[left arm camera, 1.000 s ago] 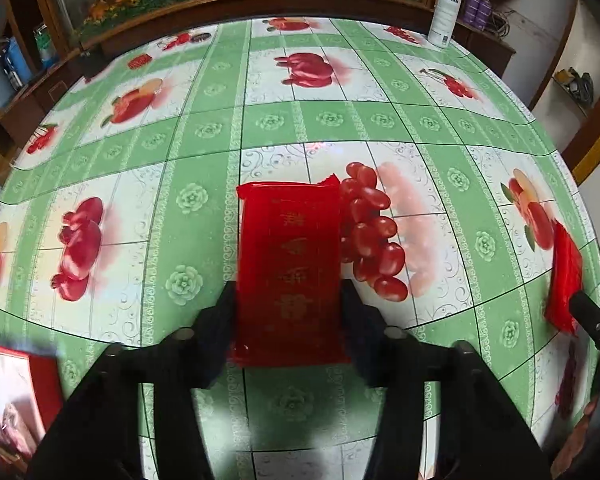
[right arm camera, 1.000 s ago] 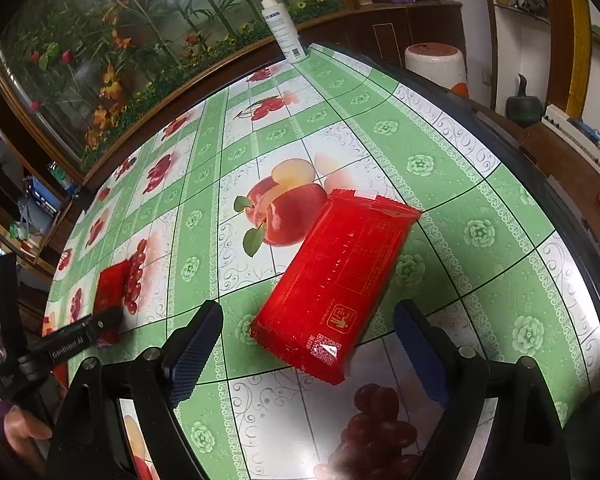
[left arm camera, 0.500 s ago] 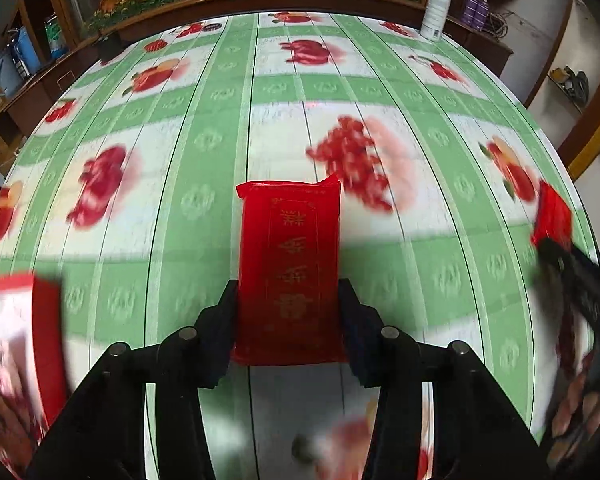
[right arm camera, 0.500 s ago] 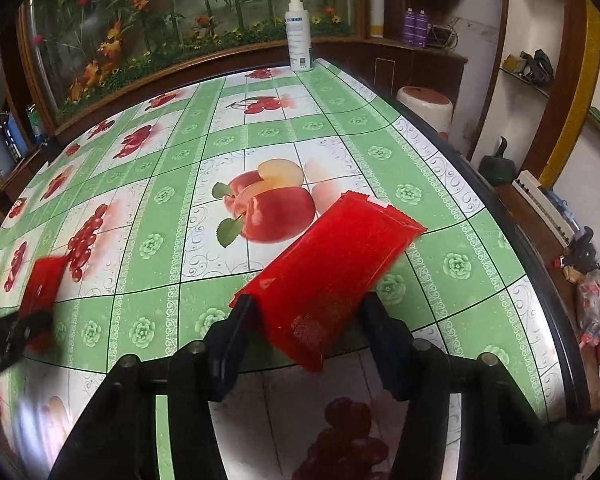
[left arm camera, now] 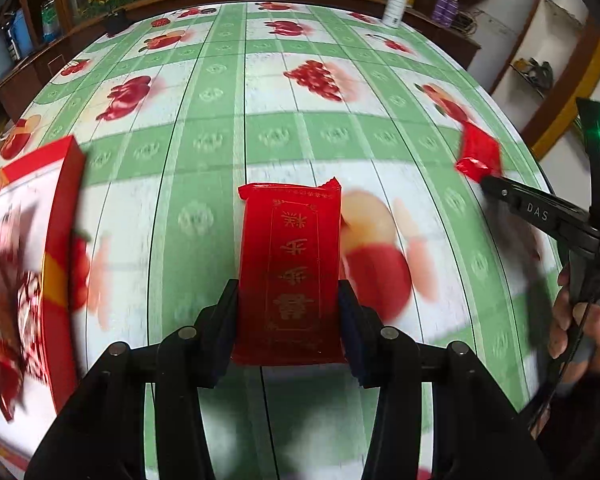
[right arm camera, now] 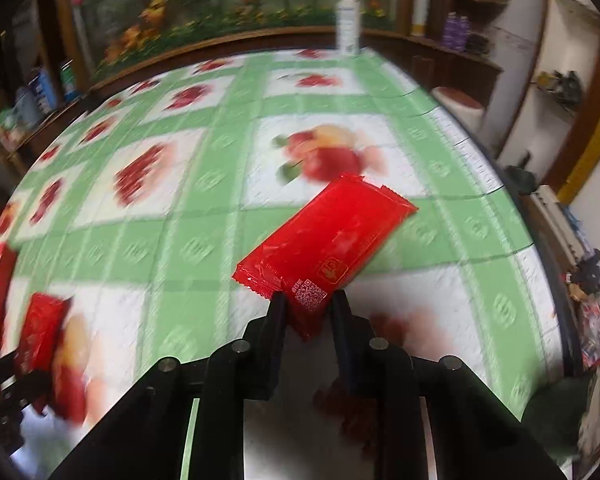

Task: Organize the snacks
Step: 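Carry both red packets over the white tray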

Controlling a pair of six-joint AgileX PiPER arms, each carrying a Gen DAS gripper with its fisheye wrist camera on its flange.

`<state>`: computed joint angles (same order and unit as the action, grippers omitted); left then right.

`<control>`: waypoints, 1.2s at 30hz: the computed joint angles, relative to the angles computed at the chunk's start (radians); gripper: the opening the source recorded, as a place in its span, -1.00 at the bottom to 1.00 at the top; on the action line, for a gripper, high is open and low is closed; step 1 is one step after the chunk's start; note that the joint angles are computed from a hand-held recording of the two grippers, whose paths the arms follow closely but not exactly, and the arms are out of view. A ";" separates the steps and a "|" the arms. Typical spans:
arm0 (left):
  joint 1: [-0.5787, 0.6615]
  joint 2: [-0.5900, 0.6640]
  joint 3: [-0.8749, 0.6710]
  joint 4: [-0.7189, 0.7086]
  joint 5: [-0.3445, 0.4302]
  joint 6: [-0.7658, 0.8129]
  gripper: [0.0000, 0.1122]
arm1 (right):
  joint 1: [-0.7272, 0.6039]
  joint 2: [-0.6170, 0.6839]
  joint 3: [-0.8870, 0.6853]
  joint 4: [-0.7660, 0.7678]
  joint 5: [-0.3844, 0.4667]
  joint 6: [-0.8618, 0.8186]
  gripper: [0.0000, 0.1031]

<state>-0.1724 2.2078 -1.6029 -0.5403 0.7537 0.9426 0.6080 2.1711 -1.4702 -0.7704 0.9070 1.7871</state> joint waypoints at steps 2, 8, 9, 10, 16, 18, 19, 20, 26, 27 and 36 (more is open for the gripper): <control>0.022 -0.021 0.043 -0.041 0.007 0.057 -0.21 | 0.027 -0.014 0.014 0.018 -0.048 -0.056 -0.55; 0.068 -0.057 0.115 -0.107 0.046 0.158 -0.21 | 0.138 0.002 -0.014 0.034 -0.053 -0.169 -0.55; 0.072 -0.053 0.107 -0.107 0.062 0.157 -0.21 | 0.152 0.001 -0.014 0.036 -0.057 -0.177 -0.52; 0.075 -0.048 0.095 -0.105 0.076 0.151 -0.21 | 0.157 -0.005 -0.007 0.043 -0.073 -0.183 -0.48; 0.095 -0.015 0.024 -0.090 0.136 0.105 -0.10 | 0.143 -0.037 0.006 0.144 -0.049 -0.200 0.20; 0.089 -0.032 0.049 -0.091 0.083 0.124 -0.09 | 0.126 -0.093 0.085 0.118 -0.147 -0.062 0.22; 0.086 -0.039 0.061 -0.095 0.059 0.135 -0.08 | 0.115 -0.116 0.121 0.094 -0.191 0.019 0.32; 0.083 -0.040 0.065 -0.094 0.046 0.140 0.01 | 0.104 -0.126 0.134 0.084 -0.206 0.085 0.45; 0.059 -0.040 0.087 -0.089 -0.037 0.164 0.37 | 0.064 0.025 -0.130 0.205 -0.003 0.026 0.45; 0.058 -0.035 0.078 -0.081 -0.029 0.156 0.38 | 0.063 0.072 -0.209 0.230 0.071 -0.015 0.45; 0.015 -0.072 0.183 -0.099 -0.118 0.268 0.48 | 0.108 0.182 -0.352 0.150 0.232 -0.048 0.09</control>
<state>-0.1578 2.1363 -1.4203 -0.6395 0.6357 1.2110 0.7160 2.3531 -1.8221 -0.6207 1.1386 1.7388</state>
